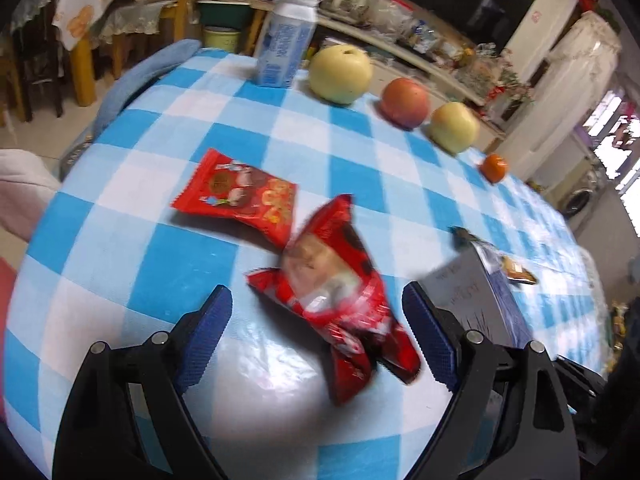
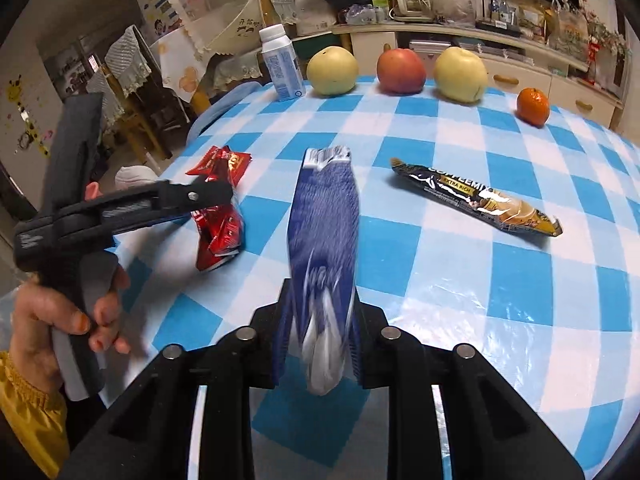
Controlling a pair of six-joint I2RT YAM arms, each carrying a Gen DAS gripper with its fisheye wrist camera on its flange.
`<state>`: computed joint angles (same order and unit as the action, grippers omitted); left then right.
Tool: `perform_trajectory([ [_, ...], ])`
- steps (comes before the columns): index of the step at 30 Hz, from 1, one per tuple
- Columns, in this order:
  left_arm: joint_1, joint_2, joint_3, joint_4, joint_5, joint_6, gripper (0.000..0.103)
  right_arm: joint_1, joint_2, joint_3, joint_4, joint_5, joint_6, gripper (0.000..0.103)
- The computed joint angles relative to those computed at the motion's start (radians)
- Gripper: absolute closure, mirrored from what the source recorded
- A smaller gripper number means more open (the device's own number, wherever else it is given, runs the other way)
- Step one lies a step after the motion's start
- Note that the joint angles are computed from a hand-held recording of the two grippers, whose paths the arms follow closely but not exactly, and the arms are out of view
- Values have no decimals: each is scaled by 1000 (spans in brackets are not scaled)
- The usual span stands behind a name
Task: Collect trash
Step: 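Grasp the blue-white printed carton with the right tool while the left tool grasps the red wrapper, then carry the carton and red wrapper to the pink bucket and open both tools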
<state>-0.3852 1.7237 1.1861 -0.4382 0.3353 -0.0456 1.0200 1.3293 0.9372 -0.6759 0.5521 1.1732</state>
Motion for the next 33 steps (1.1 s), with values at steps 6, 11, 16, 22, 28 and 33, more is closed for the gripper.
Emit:
perform_trajectory([
  [6, -6, 8, 6, 6, 6, -39, 31, -33, -22, -44, 67, -12, -22, 44],
  [11, -12, 18, 6, 2, 78, -56, 55, -50, 18, -12, 86, 2, -63, 42],
  [16, -8, 7, -5, 6, 98, -51, 61, -57, 58, 21, 69, 10, -68, 52],
  [22, 10, 0, -6, -3, 118, -35, 67, -77, 76, 31, 51, 8, -58, 72],
  [28, 46, -29, -18, -2, 151, -17, 69, -74, 44, 3, 81, 32, -47, 72],
  [33, 100, -66, -32, -12, 203, 9, 69, -59, 14, -20, 115, 59, -38, 72],
])
